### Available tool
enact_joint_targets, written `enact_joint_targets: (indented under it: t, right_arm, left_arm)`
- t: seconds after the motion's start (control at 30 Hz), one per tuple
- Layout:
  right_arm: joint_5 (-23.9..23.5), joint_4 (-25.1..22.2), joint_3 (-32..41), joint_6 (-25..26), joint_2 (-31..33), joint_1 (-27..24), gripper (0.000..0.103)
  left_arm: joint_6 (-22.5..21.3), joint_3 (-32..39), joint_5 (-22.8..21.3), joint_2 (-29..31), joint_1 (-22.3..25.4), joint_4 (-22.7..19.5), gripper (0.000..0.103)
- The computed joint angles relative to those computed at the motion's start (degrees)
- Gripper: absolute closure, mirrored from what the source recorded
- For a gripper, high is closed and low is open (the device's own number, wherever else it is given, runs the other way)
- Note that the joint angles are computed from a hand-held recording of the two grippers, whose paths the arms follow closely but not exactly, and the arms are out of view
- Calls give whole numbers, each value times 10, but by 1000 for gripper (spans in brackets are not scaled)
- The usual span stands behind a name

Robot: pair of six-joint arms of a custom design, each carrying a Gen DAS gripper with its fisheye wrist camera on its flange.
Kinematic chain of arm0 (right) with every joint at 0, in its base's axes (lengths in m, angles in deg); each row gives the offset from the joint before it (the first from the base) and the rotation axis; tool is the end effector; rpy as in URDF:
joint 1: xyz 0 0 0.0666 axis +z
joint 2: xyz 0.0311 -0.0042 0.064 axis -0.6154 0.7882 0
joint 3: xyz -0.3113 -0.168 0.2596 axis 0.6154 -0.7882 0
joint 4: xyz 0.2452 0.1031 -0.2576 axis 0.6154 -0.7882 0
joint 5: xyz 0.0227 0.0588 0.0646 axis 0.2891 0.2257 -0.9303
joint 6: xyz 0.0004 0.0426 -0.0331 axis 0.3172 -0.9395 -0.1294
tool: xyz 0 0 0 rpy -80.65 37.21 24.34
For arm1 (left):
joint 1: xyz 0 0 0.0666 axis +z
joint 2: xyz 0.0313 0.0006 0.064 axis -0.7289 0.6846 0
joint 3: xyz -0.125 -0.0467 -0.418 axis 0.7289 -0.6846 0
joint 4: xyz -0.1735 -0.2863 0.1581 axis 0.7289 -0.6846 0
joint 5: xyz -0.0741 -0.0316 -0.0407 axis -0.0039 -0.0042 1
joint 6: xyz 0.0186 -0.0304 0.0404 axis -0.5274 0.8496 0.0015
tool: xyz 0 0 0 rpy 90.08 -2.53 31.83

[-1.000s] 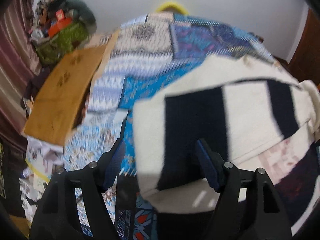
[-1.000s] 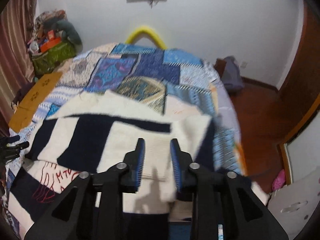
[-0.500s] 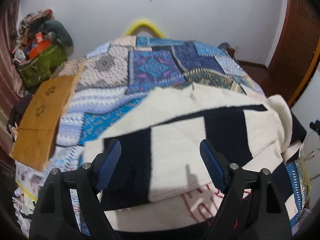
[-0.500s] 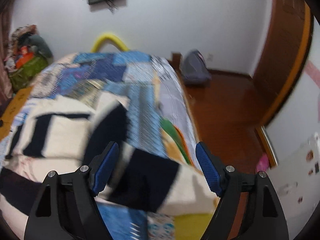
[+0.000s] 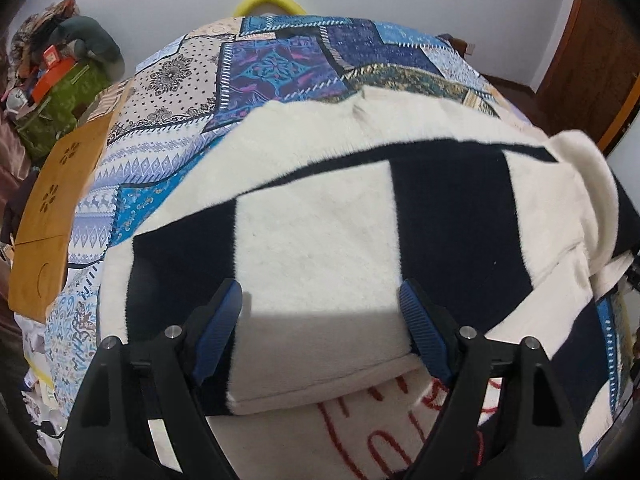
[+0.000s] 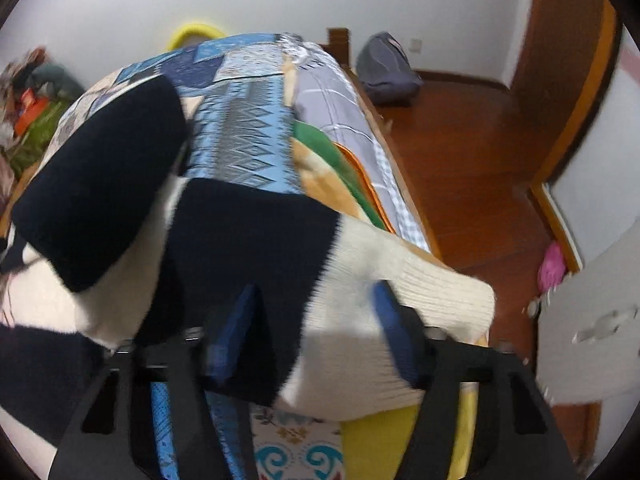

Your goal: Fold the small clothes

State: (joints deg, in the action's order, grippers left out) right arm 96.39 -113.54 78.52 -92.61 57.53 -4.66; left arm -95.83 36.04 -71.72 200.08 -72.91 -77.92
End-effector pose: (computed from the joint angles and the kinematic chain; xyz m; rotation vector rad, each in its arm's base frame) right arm 0.3600 0.2166 0.3156 0.7040 2.4781 -0.1093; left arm 0.6166 -0.3050 0.3237 0.7985 2.5330 -0.1812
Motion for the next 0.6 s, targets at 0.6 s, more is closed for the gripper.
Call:
enact_joint_targets:
  t: [0.6]
  right_arm:
    - [82, -33, 111, 51, -40, 31, 94]
  left_arm:
    - [0, -53, 40, -78, 23, 55, 22]
